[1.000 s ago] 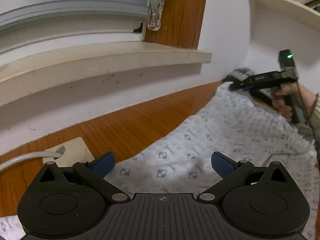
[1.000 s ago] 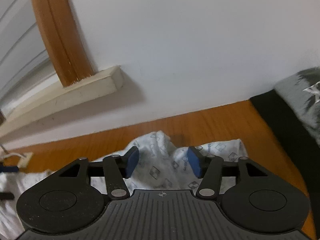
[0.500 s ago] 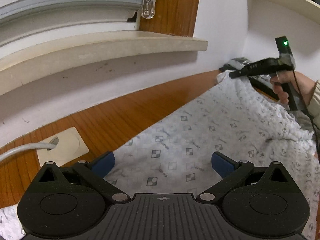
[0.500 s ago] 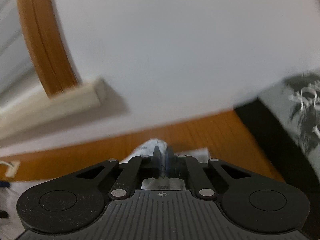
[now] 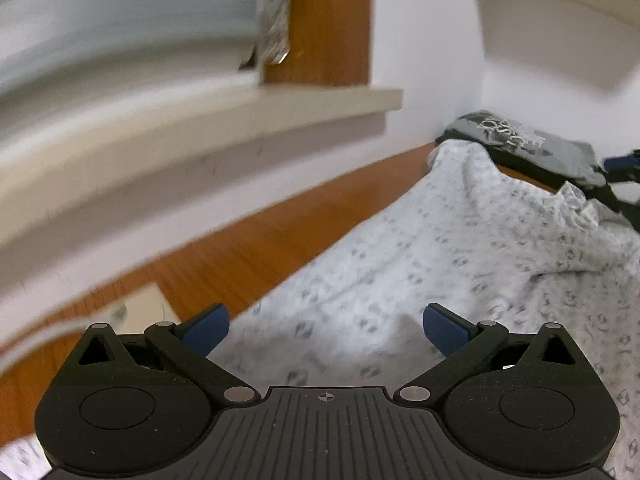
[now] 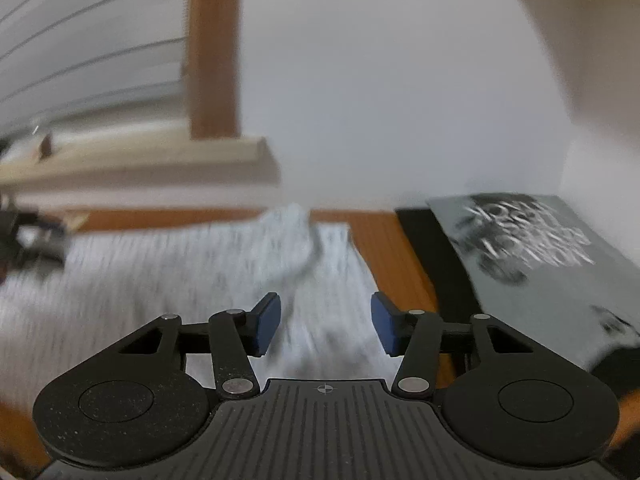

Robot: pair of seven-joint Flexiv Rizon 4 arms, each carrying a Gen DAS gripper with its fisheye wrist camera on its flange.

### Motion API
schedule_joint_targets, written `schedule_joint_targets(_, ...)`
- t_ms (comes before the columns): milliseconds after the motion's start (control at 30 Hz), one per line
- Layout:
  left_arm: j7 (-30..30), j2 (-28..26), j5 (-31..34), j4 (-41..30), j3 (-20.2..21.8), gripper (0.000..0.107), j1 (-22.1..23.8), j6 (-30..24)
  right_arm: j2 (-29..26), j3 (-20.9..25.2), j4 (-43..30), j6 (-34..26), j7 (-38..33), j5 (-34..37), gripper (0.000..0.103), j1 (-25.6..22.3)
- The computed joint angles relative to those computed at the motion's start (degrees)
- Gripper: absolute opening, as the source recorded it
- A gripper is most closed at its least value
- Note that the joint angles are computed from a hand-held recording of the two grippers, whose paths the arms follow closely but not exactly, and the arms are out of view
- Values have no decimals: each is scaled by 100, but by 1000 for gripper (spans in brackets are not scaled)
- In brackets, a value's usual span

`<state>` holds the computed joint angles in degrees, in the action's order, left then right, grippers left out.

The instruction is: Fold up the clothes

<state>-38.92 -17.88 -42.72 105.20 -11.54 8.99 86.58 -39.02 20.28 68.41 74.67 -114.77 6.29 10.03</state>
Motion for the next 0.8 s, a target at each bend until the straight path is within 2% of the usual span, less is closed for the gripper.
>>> schedule_joint_targets(33, -117, 8, 219, -82, 140, 90, -123, -169, 153, 48, 287, 70, -134, 42, 47, -119)
schedule_joint_targets(100, -157, -5, 360, -215, 147, 61, -232, -378, 402, 139, 760, 188, -353, 127, 47, -325)
schedule_joint_targets(233, 89, -156, 576, -593, 58, 40, -450, -919, 730, 313, 1393, 316, -569, 376, 47, -595)
schedule_joint_targets(433, -98, -520, 1836, -1063, 442, 39, -1195, -978, 895, 543, 1962, 479, -846, 658, 47, -787)
schedule_joint_targets(500, -403, -686, 2416, -1319, 763, 39, -1490, -1008, 884, 571, 2011, 464, -900, 682, 47, -777)
schedule_joint_targets(600, -635, -884, 2999, -1649, 948, 40, -1694, -1120, 882, 428, 2072, 576, -806, 620, 48, -645)
schedule_joint_targets(667, -702, -967, 3139, -1818, 905, 41, -1700, -1239, 875, 342, 2120, 664, -710, 541, 49, -570)
schedule_joint_targets(700, -724, -1004, 3179, -1896, 875, 41, -1697, -1300, 870, 303, 2145, 709, -654, 492, 46, -537)
schedule_joint_targets(733, -701, -1026, 3171, -1937, 798, 42, -1663, -1336, 874, 256, 2146, 706, -587, 426, 25, -517)
schedule_joint_targets(767, -648, -1039, 3129, -1956, 698, 44, -1614, -1355, 882, 205, 2136, 682, -516, 356, 11, -502)
schedule_joint_targets(800, -610, -1050, 3105, -1957, 633, 45, -1588, -1339, 890, 155, 2125, 657, -448, 288, 5, -487)
